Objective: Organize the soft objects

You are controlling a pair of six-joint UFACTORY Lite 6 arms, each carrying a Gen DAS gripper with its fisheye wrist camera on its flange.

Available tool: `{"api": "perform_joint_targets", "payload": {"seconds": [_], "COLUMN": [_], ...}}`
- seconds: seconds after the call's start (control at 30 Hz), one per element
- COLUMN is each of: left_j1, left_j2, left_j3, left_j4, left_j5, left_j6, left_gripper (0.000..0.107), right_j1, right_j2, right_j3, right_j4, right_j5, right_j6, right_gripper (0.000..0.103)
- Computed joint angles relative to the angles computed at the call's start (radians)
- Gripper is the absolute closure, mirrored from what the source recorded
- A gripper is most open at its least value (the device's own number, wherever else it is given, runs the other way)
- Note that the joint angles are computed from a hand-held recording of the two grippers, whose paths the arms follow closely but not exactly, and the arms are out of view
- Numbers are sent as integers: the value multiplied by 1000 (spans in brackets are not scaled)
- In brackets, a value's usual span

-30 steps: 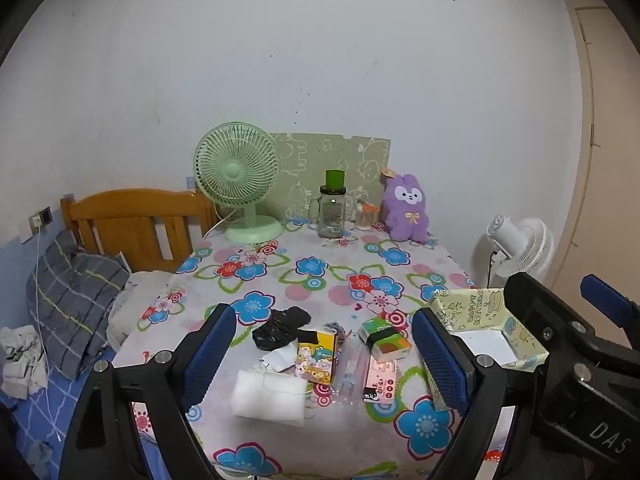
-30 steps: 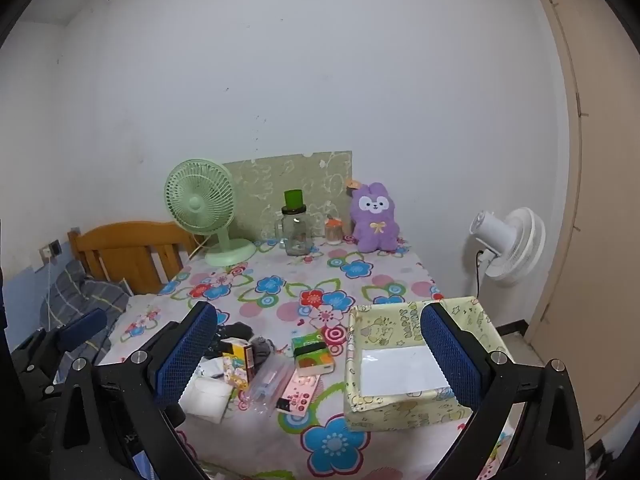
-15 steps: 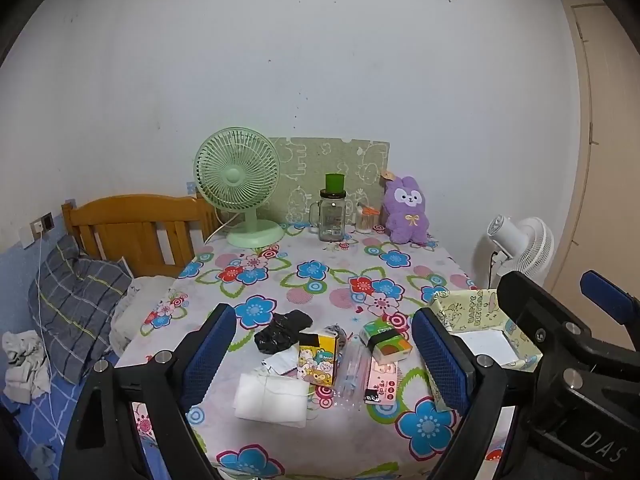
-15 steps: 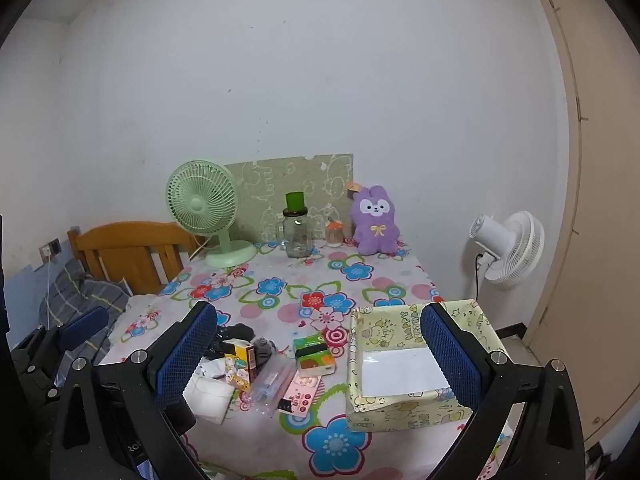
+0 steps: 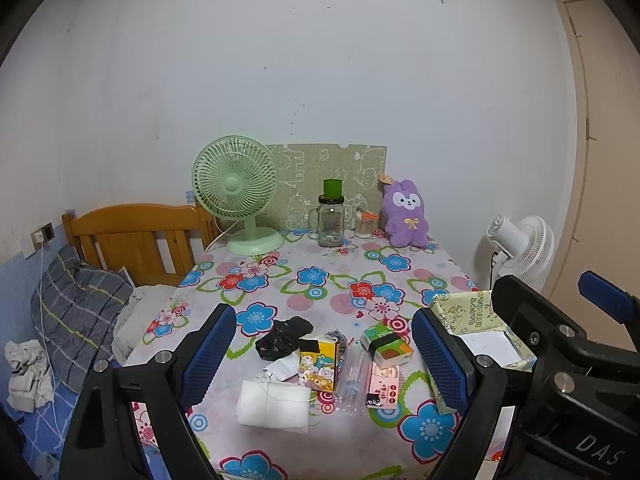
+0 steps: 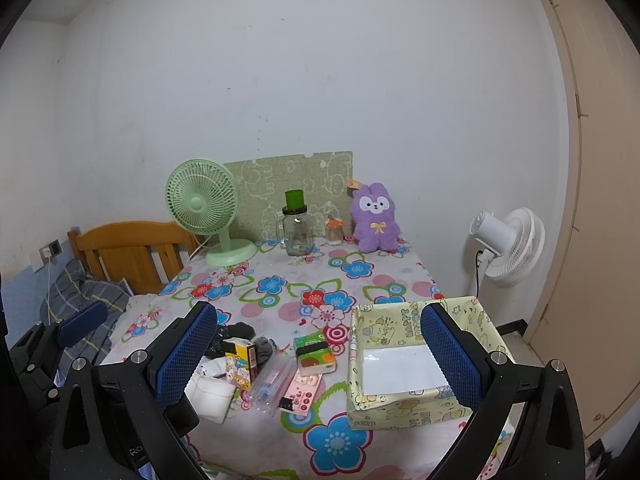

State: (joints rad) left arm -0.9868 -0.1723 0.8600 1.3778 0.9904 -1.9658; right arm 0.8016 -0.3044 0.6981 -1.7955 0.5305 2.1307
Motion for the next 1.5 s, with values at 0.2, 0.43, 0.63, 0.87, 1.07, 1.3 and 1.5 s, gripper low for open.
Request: {"api": "perform_joint_targets", "payload": {"seconds": [0.2,0.43,0.63,0.87,1.07,1.3,1.5], "left_j1": [-5,-14,-19,-8,2,3,2], "left_j2": [0,18,22,18,32,33,36], "left_j3": [5,17,24,20,25,21,19], "left_j4": [-4,3,2,2,13,16,16], "left_j5": [-2,4,18,-5,-22,-25,-24], "left_j6": [14,22,27,25,7,1,-6], "left_gripper": [16,16,11,10,9,7,6], "right_j1": [1,-7,-13,-14,-22,-21,-20], "right_j2": [0,-4,3,6,18,18,18], "right_j3": [-6,-12,-6,-2,16,13,8], "right_j4": [-18,-19,-15,-7,-4,-8,-15], "right_j5": [5,-8,-17,-18,-27,-26,-24], "right_j6": [13,21,19,11,6,11,19], "right_gripper": [0,0,0,0,0,0,0]}}
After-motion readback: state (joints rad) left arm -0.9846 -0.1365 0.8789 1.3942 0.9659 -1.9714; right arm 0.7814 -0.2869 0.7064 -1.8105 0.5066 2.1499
